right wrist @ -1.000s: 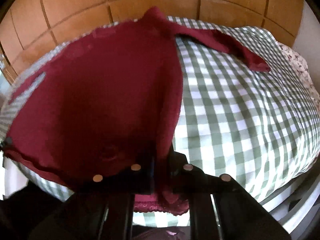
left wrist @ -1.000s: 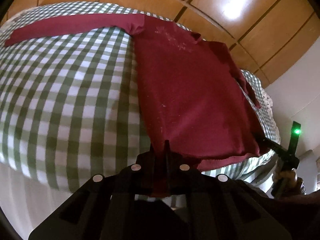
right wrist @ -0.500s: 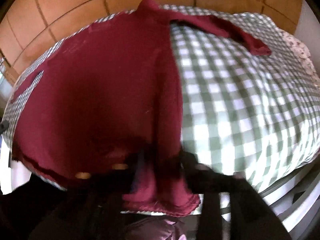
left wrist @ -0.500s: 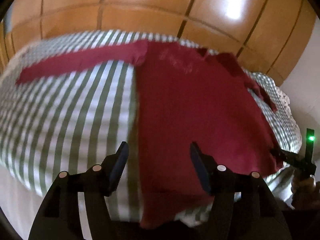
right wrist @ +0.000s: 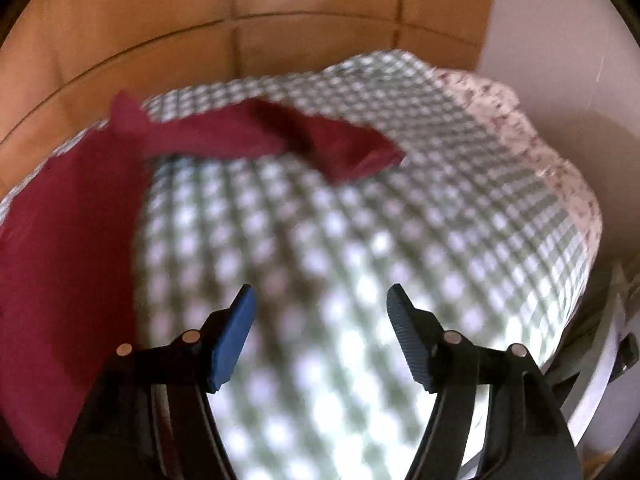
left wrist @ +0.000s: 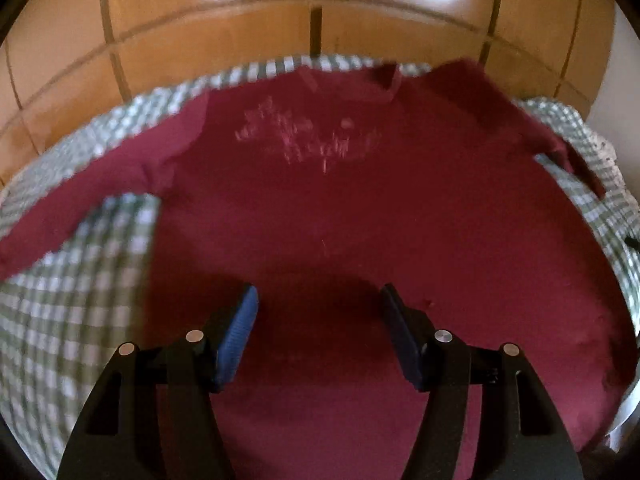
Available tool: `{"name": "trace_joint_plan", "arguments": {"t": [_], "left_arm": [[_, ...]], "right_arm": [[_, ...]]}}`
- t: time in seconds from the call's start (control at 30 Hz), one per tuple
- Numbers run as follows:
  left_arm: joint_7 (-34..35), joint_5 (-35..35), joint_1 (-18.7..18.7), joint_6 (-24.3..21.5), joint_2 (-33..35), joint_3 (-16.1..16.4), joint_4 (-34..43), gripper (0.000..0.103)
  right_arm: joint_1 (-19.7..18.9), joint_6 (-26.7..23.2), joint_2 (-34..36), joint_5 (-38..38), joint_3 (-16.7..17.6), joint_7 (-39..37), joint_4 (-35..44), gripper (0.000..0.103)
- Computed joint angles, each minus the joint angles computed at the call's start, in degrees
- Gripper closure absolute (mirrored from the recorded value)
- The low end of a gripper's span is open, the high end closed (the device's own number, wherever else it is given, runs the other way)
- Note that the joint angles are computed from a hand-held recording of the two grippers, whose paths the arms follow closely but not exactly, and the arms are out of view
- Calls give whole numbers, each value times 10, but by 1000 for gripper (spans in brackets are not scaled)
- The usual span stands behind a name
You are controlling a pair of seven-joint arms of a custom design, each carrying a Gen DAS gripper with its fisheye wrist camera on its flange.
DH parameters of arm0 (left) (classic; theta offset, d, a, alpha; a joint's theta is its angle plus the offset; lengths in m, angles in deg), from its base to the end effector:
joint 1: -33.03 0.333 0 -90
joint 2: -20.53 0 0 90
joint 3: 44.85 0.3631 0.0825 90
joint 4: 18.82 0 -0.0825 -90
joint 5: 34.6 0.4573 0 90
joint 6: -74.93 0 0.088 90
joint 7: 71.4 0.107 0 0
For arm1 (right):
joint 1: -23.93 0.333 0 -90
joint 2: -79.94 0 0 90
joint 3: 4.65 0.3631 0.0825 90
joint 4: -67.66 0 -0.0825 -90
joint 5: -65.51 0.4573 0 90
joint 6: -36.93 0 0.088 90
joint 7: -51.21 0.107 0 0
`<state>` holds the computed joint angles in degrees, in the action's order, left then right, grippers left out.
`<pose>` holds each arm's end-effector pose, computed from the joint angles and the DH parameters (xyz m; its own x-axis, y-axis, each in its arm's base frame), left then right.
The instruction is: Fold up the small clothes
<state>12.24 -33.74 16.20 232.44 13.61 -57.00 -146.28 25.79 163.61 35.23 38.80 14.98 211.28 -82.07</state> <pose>0.5308 -0.2987 0.5078 -0.4104 -0.9114 0.0283 -0.7368 0.3132 -0.5992 0.3700 0.1413 0.5328 -0.6326 -0.7743 0.0183 -0.5875 0.4643 -0.6628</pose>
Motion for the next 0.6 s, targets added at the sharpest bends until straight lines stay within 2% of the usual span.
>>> {"name": "trace_joint_plan", "arguments": {"t": [0.1,0.2,0.3,0.43,0.6], "left_arm": [[8,-25,-3,48,4,6,-19,30],[29,-58,-10,66,7,11,-25,27],[30,-59,-10,70,9,9,-25,25],[39,-68,-10,69,14,9,-21,23],[33,-58,-6,67,17,4,-18,21]], "right_arm": [[-29,15,43,-33,-14,-22,22,37],[-54,21,91,-58,-31,-26,45,47],[-67,26,138,-72,-59,-36,63,55],[-64,22,147,-75,-91,-66,71,99],[-81,19,73,-108,-88,-91,59,100]]}}
